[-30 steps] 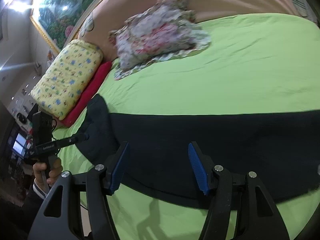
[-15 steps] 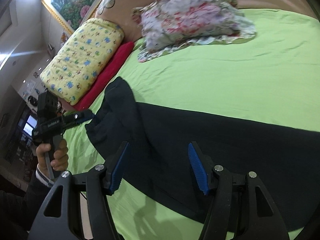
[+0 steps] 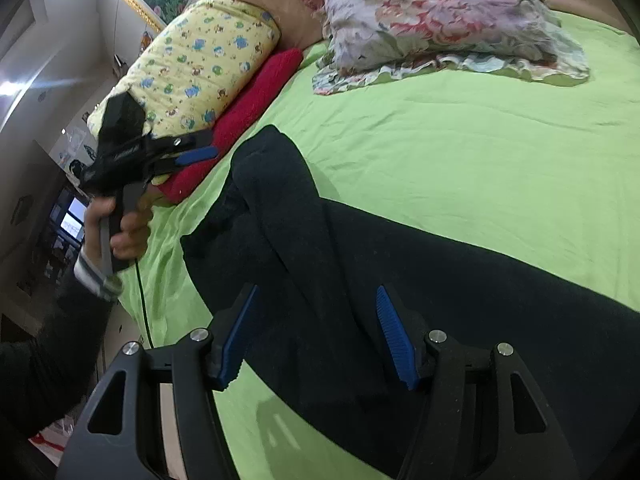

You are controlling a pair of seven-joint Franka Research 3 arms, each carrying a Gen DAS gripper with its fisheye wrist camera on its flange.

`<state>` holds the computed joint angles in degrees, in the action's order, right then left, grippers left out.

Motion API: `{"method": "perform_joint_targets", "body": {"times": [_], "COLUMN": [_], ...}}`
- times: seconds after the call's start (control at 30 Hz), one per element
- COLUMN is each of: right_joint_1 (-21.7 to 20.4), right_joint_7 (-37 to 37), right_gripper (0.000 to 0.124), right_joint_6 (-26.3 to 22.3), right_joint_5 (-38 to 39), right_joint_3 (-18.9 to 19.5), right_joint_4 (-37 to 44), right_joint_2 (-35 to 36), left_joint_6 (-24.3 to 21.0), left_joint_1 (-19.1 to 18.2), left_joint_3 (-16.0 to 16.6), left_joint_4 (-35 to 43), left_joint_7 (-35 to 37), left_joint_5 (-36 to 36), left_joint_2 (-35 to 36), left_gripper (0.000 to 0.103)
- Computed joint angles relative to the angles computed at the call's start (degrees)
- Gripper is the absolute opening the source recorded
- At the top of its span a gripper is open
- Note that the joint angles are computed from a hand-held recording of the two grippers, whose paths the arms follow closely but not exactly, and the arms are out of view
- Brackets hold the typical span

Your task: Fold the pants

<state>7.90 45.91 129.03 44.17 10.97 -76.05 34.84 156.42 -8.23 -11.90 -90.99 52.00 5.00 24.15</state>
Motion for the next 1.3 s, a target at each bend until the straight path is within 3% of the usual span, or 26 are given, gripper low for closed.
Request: {"method": "perform_joint_targets", "body": {"times": [0.07, 0.17, 0.27, 0.37, 0.43, 0.47, 0.5, 0.53, 0.6, 0.67, 0.7, 0.73, 1.0, 1.2, 1.3], "right_joint_1": [0.2, 0.7, 1.1, 1.5, 1.7, 1.8, 2.0, 2.2, 2.8, 2.9, 3.0, 2.9, 1.5, 2.4, 3.1], "right_joint_7": [0.5, 1.6, 3.2, 4.0, 3.4, 3.1, 2.7, 2.6, 2.9, 2.7, 2.5, 2.2, -5.2, -11.4, -12.0], "right_gripper": [0.062, 0.062, 0.062, 0.062, 0.062, 0.062, 0.061, 0.058, 0.042, 0.024, 0.009, 0.007, 0.007, 0.007, 0.007], "right_joint_6": [-1.7, -3.6, -6.0, -7.9, -8.1, -7.9, -7.8, -7.6, -7.5, -7.2, -7.2, -6.8, -1.1, 2.9, 3.6], "right_joint_5": [-0.8, -2.2, -3.8, -5.3, -5.9, -6.1, -6.3, -6.6, -7.4, -7.7, -7.8, -7.7, -2.8, -1.1, -1.1], "right_joint_3": [0.0, -0.1, -0.1, 0.0, 0.2, 0.3, 0.4, 0.3, 0.1, 0.2, 0.2, 0.2, 1.4, 0.6, 0.2], "right_joint_4": [2.2, 5.6, 9.3, 12.4, 13.1, 13.1, 13.1, 13.1, 13.2, 12.5, 12.1, 11.3, 0.5, -7.5, -9.2], "right_joint_2": [1.4, 3.5, 5.9, 7.8, 8.2, 8.2, 8.2, 8.2, 8.4, 8.0, 7.8, 7.3, -0.4, -5.9, -6.6], "left_joint_6": [-2.1, -6.3, -9.4, -9.4, -7.9, -7.0, -6.2, -5.7, -4.8, -3.7, -2.9, -1.5, 9.2, 17.7, 20.9], "left_joint_1": [3.7, 6.6, 5.7, 6.2, 5.6, 5.1, 4.9, 4.7, 3.9, 3.3, 3.2, 3.2, 2.3, -0.4, -3.0], "left_joint_3": [-3.9, -7.0, -5.9, -6.7, -6.3, -5.8, -5.6, -5.5, -4.6, -4.0, -3.9, -4.0, -4.2, -2.1, 0.6], "left_joint_4": [3.2, 8.7, 12.8, 14.4, 14.1, 13.6, 13.2, 12.9, 11.9, 10.1, 9.0, 7.4, -6.2, -17.1, -21.6], "left_joint_7": [6.7, 13.4, 14.1, 16.4, 16.9, 16.7, 16.6, 16.3, 15.1, 14.1, 13.8, 13.6, 10.0, 2.8, -3.0], "left_joint_5": [-5.0, -11.3, -12.8, -15.4, -15.6, -15.4, -15.2, -15.1, -14.1, -12.9, -12.6, -12.4, -10.5, -5.9, -1.9], "left_joint_2": [2.9, 7.6, 10.8, 12.6, 12.6, 12.3, 12.0, 11.9, 11.0, 9.7, 8.9, 7.8, -1.5, -8.2, -10.6], "left_gripper": [0.081, 0.082, 0.082, 0.082, 0.078, 0.068, 0.050, 0.044, 0.029, 0.022, 0.021, 0.020, 0.011, 0.011, 0.011]}}
